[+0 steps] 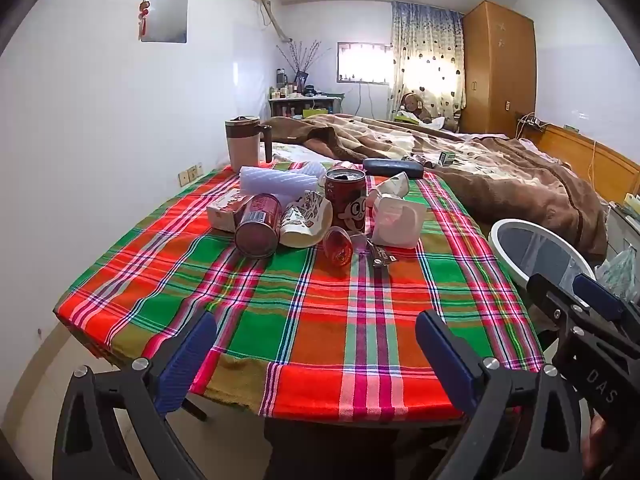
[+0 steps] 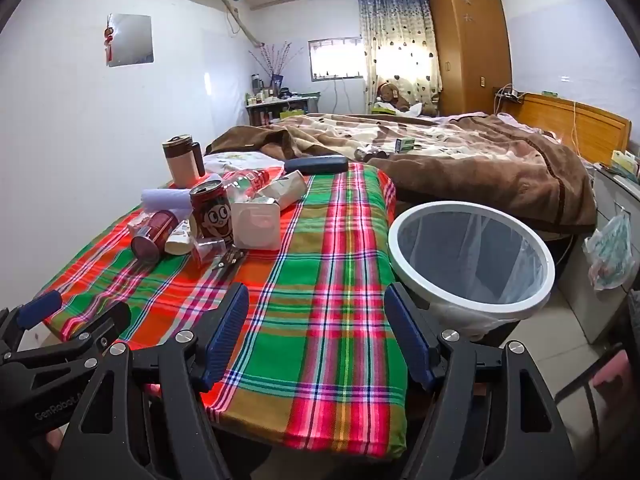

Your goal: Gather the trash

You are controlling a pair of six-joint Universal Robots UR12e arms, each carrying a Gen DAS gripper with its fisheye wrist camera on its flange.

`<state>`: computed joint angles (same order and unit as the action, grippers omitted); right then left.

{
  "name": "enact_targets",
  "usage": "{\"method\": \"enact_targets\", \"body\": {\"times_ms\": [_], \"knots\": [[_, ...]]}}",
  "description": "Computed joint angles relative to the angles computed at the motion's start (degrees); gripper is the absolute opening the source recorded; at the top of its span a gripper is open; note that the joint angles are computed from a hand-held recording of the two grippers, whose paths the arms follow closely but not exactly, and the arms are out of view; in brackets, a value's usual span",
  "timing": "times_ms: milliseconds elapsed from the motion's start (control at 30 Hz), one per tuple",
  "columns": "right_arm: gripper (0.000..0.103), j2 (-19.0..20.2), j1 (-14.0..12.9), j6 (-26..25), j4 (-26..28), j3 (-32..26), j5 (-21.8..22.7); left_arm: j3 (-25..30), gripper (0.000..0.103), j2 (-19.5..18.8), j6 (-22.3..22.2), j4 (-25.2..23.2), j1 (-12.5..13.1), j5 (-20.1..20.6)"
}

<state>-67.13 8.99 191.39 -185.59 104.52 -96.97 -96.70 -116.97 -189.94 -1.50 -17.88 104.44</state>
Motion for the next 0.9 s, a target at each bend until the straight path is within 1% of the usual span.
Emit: {"method": "enact_targets", "body": {"times_ms": [100,167,400,900], "knots": [[0.072,-0.12,-0.02,-0.24,-0.23,0.16,0.11,-0.31,0.101,-0.03,-0.04,0.24,0.19,-0.07],[0.072,-0.28,-0.16,0.12,0.69,0.08,0.47,0.13,0.101,0.08,-0.03,-0.82,0.1,-0.06],[0.072,-0.25,-0.06,0.16,-0.23,0.37,0.21,0.1,0.101,0.11,0.02,-0.55,0.08,0.09],[0.072,-0.27,-0.11,0.03,0.23,0.18,0.22,-0.24,0.101,0.25,0.06,-0.19,-0.09,0.39]]}}
